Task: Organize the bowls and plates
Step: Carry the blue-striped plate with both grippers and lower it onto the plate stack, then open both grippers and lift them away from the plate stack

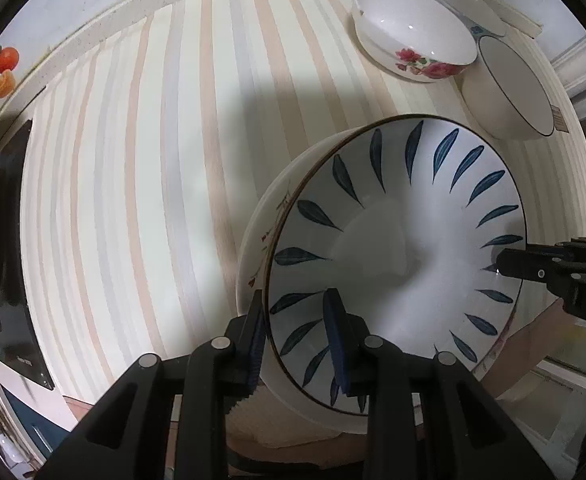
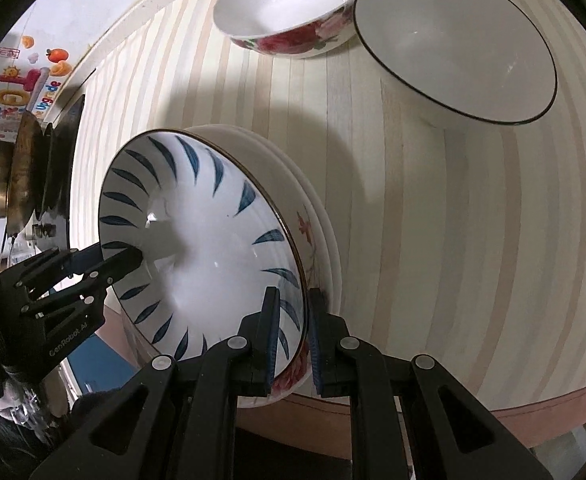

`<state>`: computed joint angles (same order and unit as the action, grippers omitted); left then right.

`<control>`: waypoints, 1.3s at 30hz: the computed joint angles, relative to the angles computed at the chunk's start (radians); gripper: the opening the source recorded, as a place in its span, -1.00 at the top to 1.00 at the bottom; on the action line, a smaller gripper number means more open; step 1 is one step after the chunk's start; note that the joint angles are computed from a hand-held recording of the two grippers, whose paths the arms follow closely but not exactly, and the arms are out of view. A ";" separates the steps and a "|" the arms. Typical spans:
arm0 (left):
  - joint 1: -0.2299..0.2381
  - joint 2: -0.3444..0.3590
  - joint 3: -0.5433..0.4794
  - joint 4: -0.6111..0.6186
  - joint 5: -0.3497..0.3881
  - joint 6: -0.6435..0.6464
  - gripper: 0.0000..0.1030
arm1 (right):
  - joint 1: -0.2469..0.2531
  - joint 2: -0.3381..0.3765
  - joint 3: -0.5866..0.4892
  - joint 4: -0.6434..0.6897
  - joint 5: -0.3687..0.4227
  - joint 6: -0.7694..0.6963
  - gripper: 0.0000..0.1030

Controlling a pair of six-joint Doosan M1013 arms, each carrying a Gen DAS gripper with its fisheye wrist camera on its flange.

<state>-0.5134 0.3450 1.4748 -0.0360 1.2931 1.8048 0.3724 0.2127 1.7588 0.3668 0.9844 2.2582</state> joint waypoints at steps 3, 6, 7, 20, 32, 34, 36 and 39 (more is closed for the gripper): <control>0.002 0.008 -0.003 -0.005 0.001 -0.020 0.51 | -0.005 -0.007 0.013 0.018 -0.013 -0.022 0.71; 0.001 0.004 0.001 0.000 -0.008 -0.036 0.50 | 0.003 -0.005 0.008 -0.005 -0.009 -0.020 0.71; 0.004 0.004 0.001 -0.002 -0.010 -0.037 0.50 | 0.006 -0.003 0.005 -0.012 -0.007 -0.020 0.71; 0.022 -0.027 0.052 0.000 -0.070 -0.089 0.51 | 0.034 -0.009 -0.018 -0.111 0.011 0.049 0.66; 0.026 -0.107 0.094 0.015 -0.143 -0.098 0.50 | 0.096 -0.028 -0.056 -0.272 0.052 0.179 0.66; 0.027 -0.137 0.110 0.009 -0.165 -0.094 0.50 | 0.122 -0.041 -0.069 -0.325 0.066 0.224 0.65; 0.028 -0.177 0.130 0.002 -0.188 -0.087 0.50 | 0.149 -0.053 -0.080 -0.369 0.077 0.271 0.53; 0.026 -0.229 0.146 0.009 -0.221 -0.096 0.50 | 0.203 -0.075 -0.101 -0.447 0.098 0.364 0.22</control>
